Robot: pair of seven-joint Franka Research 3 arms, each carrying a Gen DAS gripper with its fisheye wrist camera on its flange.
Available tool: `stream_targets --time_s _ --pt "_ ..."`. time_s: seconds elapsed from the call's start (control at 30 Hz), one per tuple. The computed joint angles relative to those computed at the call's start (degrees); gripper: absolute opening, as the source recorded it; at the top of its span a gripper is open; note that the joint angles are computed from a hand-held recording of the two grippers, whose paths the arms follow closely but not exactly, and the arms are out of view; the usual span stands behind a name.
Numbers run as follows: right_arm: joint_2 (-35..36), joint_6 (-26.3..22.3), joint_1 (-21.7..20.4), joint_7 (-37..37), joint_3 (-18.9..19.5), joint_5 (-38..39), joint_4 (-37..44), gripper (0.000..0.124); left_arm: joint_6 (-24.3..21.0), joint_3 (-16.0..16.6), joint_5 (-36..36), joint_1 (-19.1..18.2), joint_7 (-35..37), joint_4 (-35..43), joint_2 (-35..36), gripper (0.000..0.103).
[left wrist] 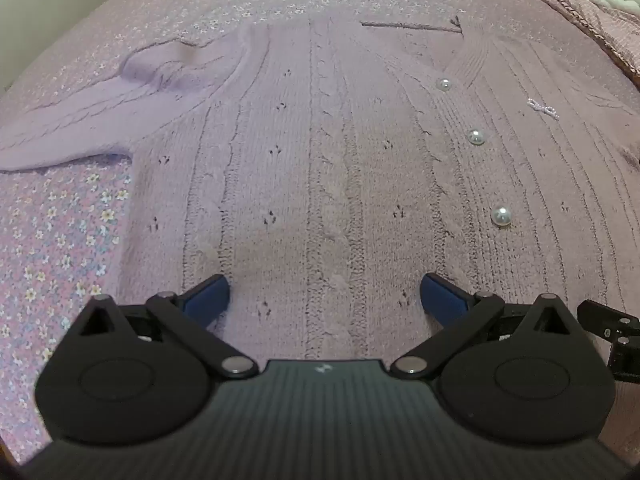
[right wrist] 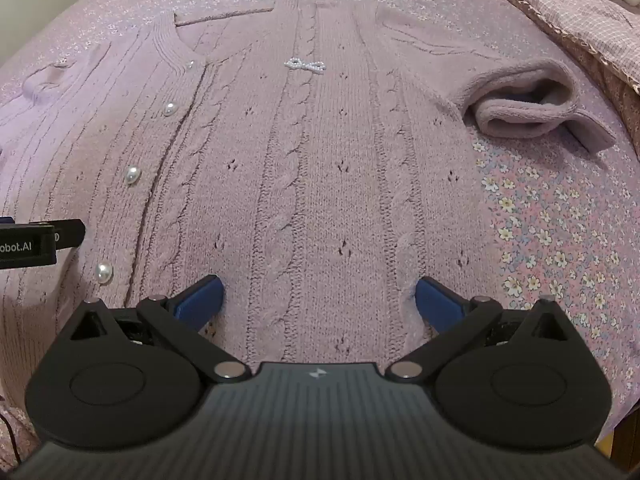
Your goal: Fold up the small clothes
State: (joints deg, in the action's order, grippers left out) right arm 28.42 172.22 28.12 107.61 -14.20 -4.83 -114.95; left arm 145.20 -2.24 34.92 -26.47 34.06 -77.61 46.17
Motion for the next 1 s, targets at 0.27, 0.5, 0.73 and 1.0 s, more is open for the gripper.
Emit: stream_targets --time_s 0.27,0.5,0.73,1.0 --pt "0.18 1.32 2.11 0.50 -1.70 0.46 -1.12 0.103 -0.05 0.12 0.14 -0.19 0.32 0.41 0.25 0.103" --pt "-0.02 -1.20 -0.31 -0.58 0.41 0.72 0.62 0.103 0.66 0.06 0.15 0.03 0.51 -0.08 0.02 0.103" --pt "-0.07 1.29 -0.82 -1.11 0.84 1.27 -0.62 0.103 0.46 0.16 0.46 -0.19 0.54 0.13 0.18 0.103" --pt "0.23 0.84 1.10 -0.75 -0.99 0.97 -0.20 0.103 -3.04 -1.34 -2.78 0.93 4.90 4.20 2.13 0.103"
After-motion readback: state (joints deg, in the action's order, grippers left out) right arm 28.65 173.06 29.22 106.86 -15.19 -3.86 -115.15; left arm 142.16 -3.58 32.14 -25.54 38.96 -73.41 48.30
